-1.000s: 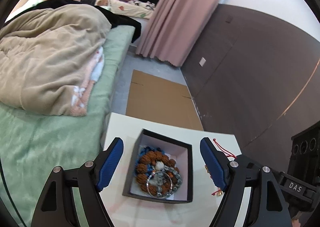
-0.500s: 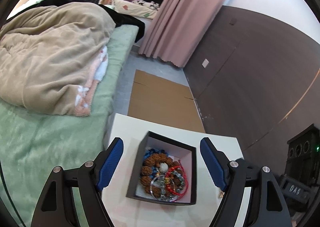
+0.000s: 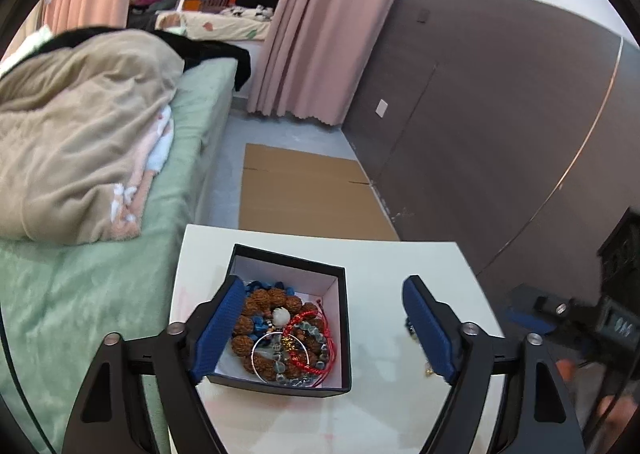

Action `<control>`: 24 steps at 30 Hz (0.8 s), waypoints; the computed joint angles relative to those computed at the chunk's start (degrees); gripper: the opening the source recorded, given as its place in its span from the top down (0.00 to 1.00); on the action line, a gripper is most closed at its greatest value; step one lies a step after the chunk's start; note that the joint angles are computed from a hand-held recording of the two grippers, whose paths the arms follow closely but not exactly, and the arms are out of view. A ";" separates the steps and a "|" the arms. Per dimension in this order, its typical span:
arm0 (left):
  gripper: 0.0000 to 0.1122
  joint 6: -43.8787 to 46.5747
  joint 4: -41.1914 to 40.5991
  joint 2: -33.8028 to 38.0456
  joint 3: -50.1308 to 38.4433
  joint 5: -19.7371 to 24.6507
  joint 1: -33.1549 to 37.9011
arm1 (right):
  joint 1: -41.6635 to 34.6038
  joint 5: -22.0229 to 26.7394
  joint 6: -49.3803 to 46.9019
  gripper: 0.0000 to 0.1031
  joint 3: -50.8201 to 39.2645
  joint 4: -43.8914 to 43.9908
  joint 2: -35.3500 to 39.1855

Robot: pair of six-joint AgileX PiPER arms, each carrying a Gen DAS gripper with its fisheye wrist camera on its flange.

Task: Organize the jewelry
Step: 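Release the hoop and red string bracelet into the black box with both grippers, then move the left gripper to the gold butterfly pendant and grasp it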

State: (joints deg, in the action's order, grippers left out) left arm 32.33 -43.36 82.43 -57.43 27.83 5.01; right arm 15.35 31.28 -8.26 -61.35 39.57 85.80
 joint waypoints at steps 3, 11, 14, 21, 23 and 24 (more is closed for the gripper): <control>0.17 -2.93 2.61 -0.63 0.89 -2.14 -2.61 | -3.38 1.92 -0.36 0.03 1.41 0.83 -1.26; 0.16 -13.94 12.65 0.85 0.81 -4.94 -10.48 | -9.08 6.26 -3.61 0.00 3.67 2.49 -3.35; 0.16 -14.27 11.66 0.88 1.43 -5.37 -13.13 | -11.91 7.69 -5.70 0.00 4.24 2.56 -4.27; 0.16 -20.43 17.71 1.64 1.93 -8.02 -18.49 | -18.48 9.44 -11.31 0.00 6.26 5.75 -5.99; 0.16 -19.34 16.58 2.21 1.93 -8.03 -19.23 | -20.65 10.06 -12.74 0.00 6.70 6.66 -5.84; 0.16 -19.44 17.06 3.06 1.40 -7.71 -19.84 | -21.34 10.24 -12.99 0.00 6.76 6.80 -5.83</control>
State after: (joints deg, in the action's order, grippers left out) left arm 12.88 -26.30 85.49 -56.03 20.12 -14.83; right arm -6.00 41.52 -21.25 -54.59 46.38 79.97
